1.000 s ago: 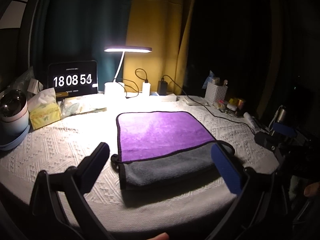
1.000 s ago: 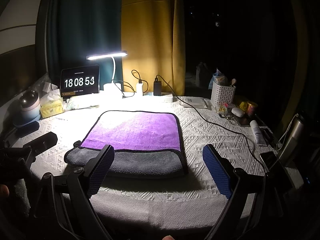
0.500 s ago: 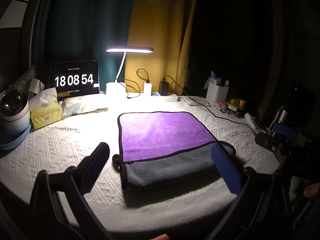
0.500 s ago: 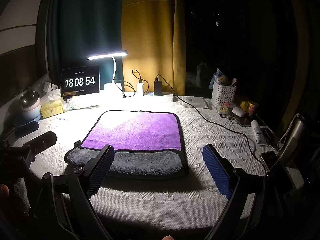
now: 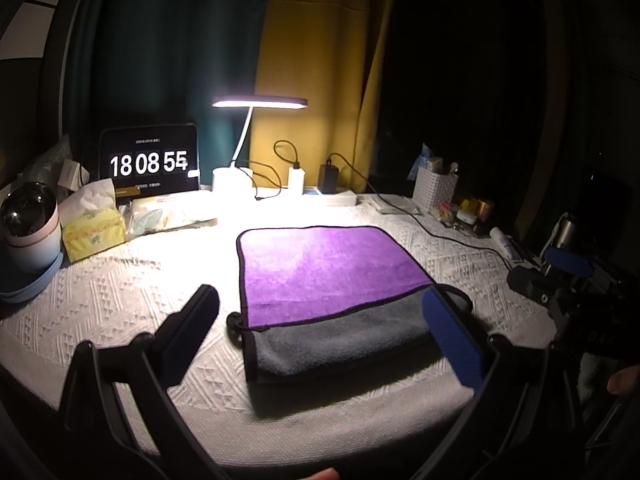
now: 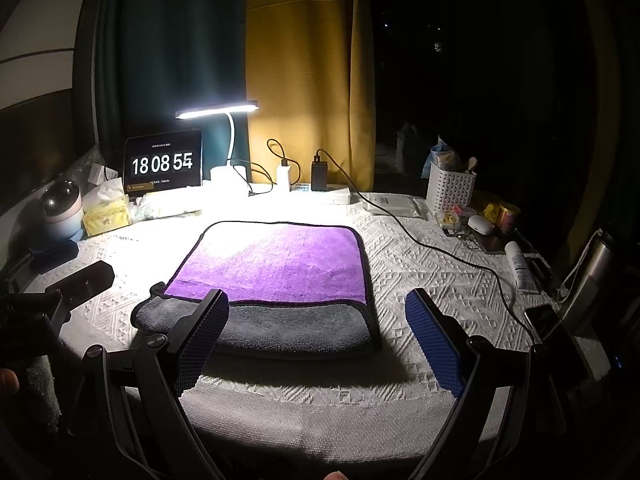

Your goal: Fold towel

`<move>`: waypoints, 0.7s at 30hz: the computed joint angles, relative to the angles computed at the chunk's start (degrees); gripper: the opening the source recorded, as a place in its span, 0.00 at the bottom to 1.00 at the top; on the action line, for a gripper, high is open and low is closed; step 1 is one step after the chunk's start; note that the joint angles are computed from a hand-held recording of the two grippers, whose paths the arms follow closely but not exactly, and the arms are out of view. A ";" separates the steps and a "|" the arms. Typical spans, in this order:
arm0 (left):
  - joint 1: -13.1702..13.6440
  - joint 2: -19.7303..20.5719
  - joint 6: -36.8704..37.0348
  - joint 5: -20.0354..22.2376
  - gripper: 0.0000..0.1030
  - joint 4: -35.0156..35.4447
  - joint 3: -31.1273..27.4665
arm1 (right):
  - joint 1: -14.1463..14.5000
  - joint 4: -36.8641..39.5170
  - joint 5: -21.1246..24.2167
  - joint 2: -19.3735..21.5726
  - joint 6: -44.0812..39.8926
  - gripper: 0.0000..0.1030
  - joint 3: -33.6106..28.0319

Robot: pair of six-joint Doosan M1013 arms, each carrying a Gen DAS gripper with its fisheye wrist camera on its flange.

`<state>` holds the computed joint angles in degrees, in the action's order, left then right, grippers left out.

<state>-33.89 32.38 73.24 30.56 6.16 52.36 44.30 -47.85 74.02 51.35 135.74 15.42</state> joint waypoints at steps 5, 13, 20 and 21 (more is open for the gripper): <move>0.00 0.06 0.07 0.03 0.99 -0.07 -0.14 | -0.10 0.26 -0.05 0.17 -0.20 0.89 -0.36; -0.03 0.06 -0.06 0.05 0.99 0.06 -0.18 | -0.10 0.28 -0.11 0.12 -0.08 0.89 -0.22; 0.04 0.08 0.21 0.01 0.99 -0.18 -0.34 | -0.10 0.15 -0.34 -0.11 0.16 0.89 0.31; 0.06 0.08 0.31 0.03 0.99 -0.31 -0.34 | -0.11 0.24 -0.16 0.20 -0.01 0.89 -0.24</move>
<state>-33.84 32.46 73.55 30.60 5.85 52.02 44.19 -47.62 73.86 51.55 135.73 15.18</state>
